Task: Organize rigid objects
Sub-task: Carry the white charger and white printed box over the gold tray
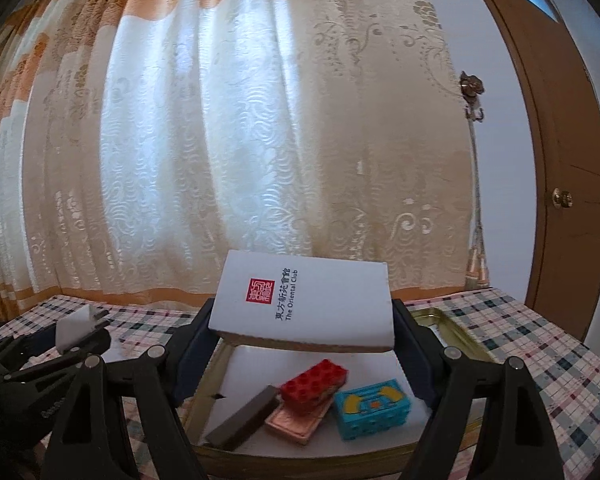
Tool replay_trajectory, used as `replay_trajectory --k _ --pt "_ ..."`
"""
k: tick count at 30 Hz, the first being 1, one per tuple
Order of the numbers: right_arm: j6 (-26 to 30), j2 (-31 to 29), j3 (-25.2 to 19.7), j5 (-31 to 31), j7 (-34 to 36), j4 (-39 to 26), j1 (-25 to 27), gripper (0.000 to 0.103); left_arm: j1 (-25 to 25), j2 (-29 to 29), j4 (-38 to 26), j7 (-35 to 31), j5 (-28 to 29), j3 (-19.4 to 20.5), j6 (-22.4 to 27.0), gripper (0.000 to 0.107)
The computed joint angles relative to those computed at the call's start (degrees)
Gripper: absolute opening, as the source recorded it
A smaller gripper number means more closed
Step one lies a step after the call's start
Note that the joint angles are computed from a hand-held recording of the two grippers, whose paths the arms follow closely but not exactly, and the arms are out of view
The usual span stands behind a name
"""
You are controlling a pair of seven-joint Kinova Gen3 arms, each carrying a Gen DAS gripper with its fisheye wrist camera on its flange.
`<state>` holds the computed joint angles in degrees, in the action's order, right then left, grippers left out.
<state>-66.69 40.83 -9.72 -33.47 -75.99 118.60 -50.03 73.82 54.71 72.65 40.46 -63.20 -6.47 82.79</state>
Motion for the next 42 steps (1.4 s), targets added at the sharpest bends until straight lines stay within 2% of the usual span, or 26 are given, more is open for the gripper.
replay_trajectory --k 12,22,32,42 --pt "-0.47 -1.09 1.47 -0.98 -1.78 1.81 3.98 0.083 -0.74 3.04 -7.54 -6.88 -0.77 -1.56 -3.08 0.059" --pt "1.35 -1.61 2.79 -1.64 -2.89 1.46 7.67 0.083 -1.45 6.44 -15.34 -14.73 1.38 -4.17 -6.94 0.059" --pt "6.56 -1.41 4.04 -2.64 -0.80 -1.98 9.36 0.083 -2.98 9.38 -22.65 -21.10 5.05 -6.30 -9.51 0.059" --pt "16.22 0.02 5.47 -5.32 5.50 -8.53 9.30 0.083 -5.35 12.75 -31.04 -27.94 10.48 -7.88 -10.18 0.059"
